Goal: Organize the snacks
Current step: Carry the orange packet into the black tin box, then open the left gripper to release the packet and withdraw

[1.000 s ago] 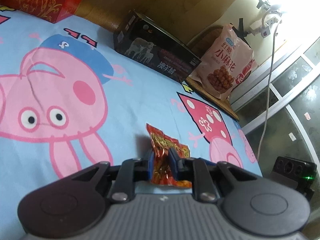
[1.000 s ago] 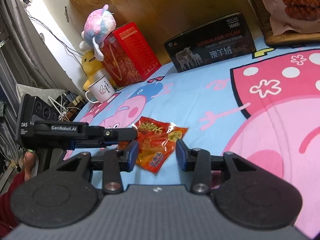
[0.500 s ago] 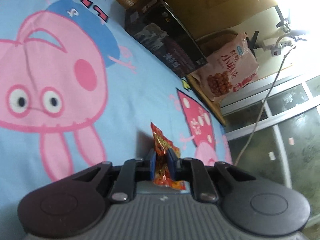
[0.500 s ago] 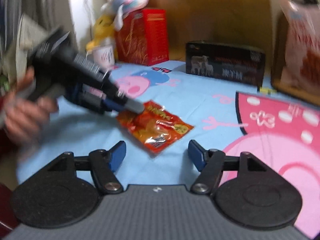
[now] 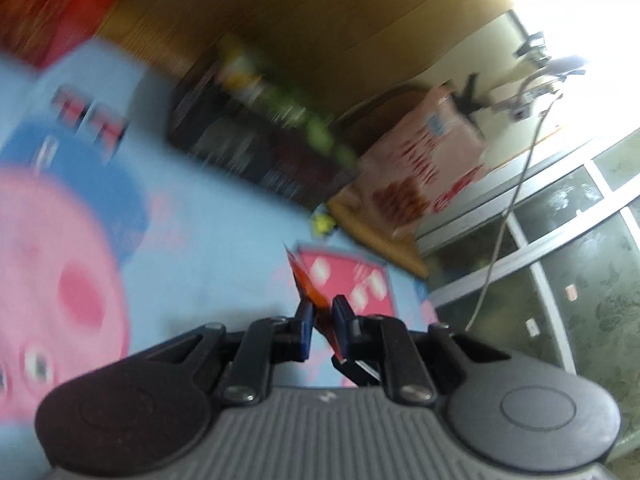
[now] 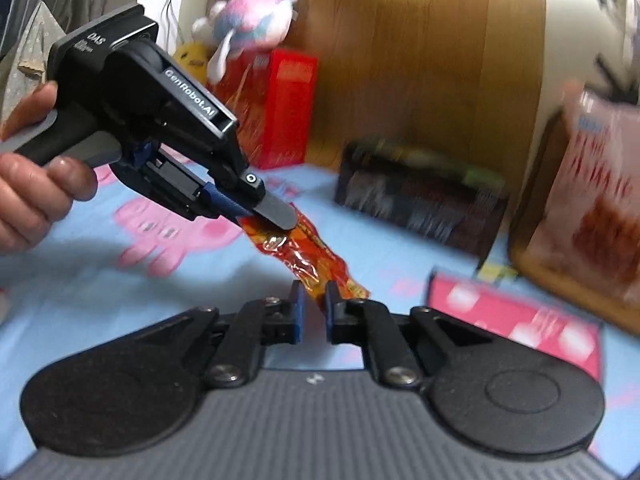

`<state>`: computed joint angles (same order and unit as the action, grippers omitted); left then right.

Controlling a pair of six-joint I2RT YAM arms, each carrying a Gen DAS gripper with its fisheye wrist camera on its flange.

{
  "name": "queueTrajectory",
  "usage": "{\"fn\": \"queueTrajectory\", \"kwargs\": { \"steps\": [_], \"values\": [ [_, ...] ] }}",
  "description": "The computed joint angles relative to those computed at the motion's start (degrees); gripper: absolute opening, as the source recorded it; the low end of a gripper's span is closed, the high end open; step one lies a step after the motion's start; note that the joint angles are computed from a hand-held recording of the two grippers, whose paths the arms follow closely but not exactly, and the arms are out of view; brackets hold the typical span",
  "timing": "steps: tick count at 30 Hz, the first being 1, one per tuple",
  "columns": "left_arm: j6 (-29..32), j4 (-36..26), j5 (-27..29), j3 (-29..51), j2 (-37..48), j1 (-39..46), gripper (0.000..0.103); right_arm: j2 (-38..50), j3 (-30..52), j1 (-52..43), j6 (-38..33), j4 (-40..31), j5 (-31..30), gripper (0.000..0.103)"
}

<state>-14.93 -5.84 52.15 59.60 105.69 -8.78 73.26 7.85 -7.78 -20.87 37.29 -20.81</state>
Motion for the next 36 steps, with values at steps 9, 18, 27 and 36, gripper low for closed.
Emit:
{"fn": "queueTrajectory", "kwargs": {
  "steps": [9, 18, 27, 36],
  "values": [
    [0.50, -3.89, -9.40, 28.36, 11.43, -5.02, 0.014, 16.05, 18.91, -0.09, -6.05, 8.93, 5.96, 0.010],
    [2.50, -5.75, -29.40, 41.08, 25.61, -8.47, 0.030, 36.53, 39.16, -0.89, -5.88, 1.53, 8.63, 0.021],
    [4.63, 23.36, -29.42, -1.43, -0.96, -5.05, 0.047, 23.51, 24.78, -8.08, 9.61, 2.63, -1.63, 0.031],
    [9.40, 38.58, -43.13, -29.58, -11.01, -12.29, 0.057, 17.22, 7.07, -4.09, 22.71, 10.76, 2.66, 0.043]
  ]
}}
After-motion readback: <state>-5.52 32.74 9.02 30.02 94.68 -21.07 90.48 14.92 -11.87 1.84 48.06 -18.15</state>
